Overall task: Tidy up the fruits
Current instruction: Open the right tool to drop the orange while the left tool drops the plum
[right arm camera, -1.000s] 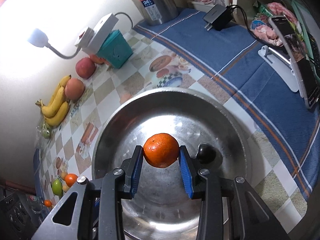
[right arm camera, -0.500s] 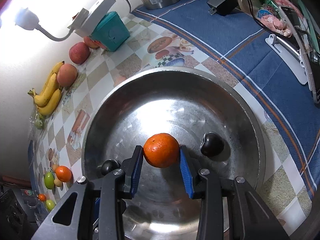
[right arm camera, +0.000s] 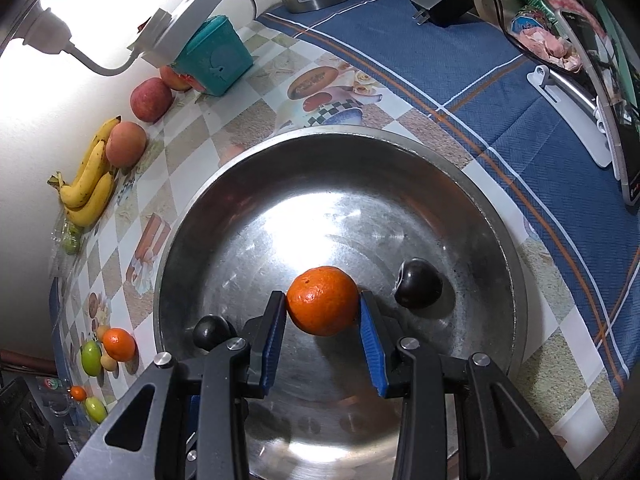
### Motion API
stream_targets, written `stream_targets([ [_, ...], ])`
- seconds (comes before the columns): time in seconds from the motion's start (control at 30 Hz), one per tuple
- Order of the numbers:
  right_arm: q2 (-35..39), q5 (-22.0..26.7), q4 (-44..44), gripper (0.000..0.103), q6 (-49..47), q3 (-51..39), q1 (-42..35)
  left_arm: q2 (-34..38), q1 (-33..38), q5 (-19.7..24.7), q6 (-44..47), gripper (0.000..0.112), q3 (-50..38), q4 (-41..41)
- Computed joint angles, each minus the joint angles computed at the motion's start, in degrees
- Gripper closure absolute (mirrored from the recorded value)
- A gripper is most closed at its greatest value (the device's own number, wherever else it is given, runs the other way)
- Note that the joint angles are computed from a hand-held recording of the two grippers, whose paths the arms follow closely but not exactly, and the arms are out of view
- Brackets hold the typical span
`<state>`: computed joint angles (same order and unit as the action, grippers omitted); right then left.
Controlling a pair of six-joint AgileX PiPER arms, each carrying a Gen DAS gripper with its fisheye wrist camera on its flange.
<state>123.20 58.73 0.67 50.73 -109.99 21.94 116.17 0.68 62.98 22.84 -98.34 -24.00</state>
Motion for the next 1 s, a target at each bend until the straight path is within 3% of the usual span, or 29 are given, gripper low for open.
stream_targets([
  [0.17,0.0,0.2,0.1,0.064,0.2,0.3,-0.1,-0.1,0.1,0.0,0.1,0.070,0.0,-0.3],
  [0.7,-3.1,-1.0,-3.5,0.064,1.6,0.9,0.9,-0.8,2.0,0.8,-2.4,0.067,-2.6,-1.2],
  [1.0,-2.7,-0.3,-3.5,0.064,0.9,-0.3,1.6,-0.8,3.3,0.4,-11.5,0.064,-4.7,6.9],
])
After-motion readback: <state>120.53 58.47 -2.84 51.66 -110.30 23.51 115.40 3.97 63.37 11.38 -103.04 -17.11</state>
